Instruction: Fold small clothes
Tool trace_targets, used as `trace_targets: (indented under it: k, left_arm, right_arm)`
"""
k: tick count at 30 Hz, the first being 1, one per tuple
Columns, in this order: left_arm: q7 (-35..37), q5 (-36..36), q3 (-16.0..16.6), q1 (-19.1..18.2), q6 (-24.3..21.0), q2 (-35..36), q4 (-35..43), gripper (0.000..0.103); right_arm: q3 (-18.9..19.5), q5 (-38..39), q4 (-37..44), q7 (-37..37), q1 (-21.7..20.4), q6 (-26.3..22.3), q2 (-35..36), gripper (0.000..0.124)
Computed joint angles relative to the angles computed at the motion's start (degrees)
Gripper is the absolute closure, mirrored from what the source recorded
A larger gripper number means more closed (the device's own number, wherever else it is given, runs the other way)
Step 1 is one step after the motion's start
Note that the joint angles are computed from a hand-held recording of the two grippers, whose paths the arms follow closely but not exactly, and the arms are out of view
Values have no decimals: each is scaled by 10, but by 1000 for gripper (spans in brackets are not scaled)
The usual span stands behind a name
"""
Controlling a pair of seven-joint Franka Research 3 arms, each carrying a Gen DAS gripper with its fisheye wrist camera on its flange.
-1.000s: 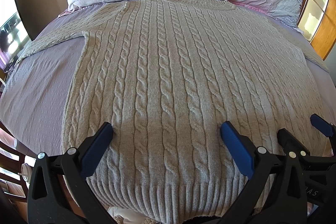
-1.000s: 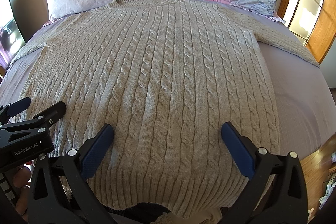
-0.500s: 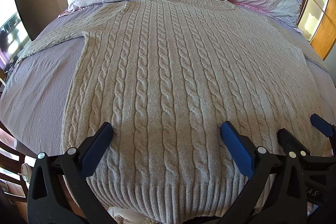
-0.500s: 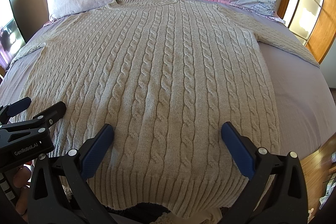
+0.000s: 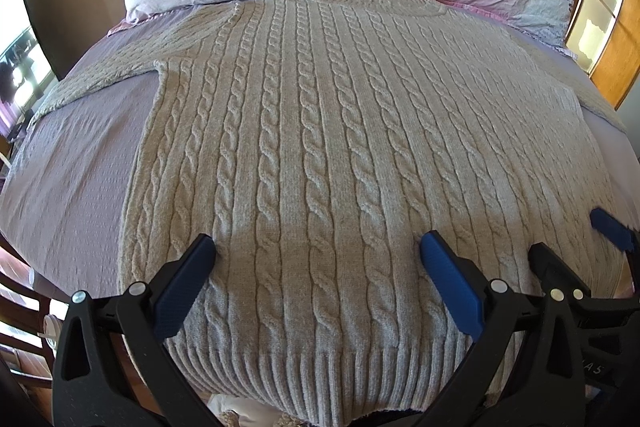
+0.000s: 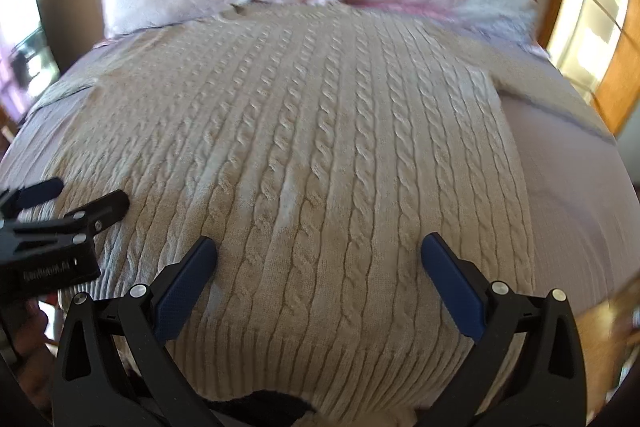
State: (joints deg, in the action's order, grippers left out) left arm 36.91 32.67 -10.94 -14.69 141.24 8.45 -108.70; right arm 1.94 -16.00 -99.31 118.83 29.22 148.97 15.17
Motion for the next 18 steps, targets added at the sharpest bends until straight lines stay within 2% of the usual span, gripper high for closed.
trace_targets:
  k: [1,3,4,5,6,7,9,11,12,13,14,15,17,18]
  left_arm:
    - [-4,2,1,0,5,0,-1,2]
    - [-2,14,2,-1,13,2,-2,2]
    - [9,10,1,1,15,2,-2,2]
    - [26,-3,0,5,17,1,-1,2]
    - [49,-33,-2,15,40,-4,-9,2]
    - [67,-64,-1,26,72,-10,-21,2]
    - [121,-161,-4,54,151,-28,-53,2]
    - [180,-258,-7,75,209,-40,-76,2]
    - [220,-326,-9,89,250,-48,-94,2]
    - [232,-360,-7,95,274,-53,-104,2]
    - [216,-360,2,97,287,-57,-108,2]
    - [186,-340,14,100,293,-62,-112,2]
    - [174,-322,25,108,301,-68,-115,2]
    - [163,-303,31,112,322,-72,-124,2]
  right_arm:
    - [9,18,-7,-37,-12,19,-1,22]
    - [17,59,2,-91,-33,18,2,22]
    - [-3,39,5,-67,-28,22,0,22]
    - [-38,-7,2,-8,-22,47,-8,22]
    - [-53,-28,-2,27,-25,65,-13,22]
    - [-76,-49,-5,81,-35,94,-19,22]
    - [-101,-46,4,160,-66,117,-17,22]
    - [-100,14,27,187,-114,118,1,22]
    - [-95,70,50,190,-148,111,22,32]
    - [-91,106,68,190,-170,104,38,40]
    - [-85,143,87,187,-192,97,56,54]
    - [-73,197,120,180,-223,75,85,61]
    - [-61,269,170,189,-259,48,131,69]
    - [-62,284,185,197,-263,40,145,72]
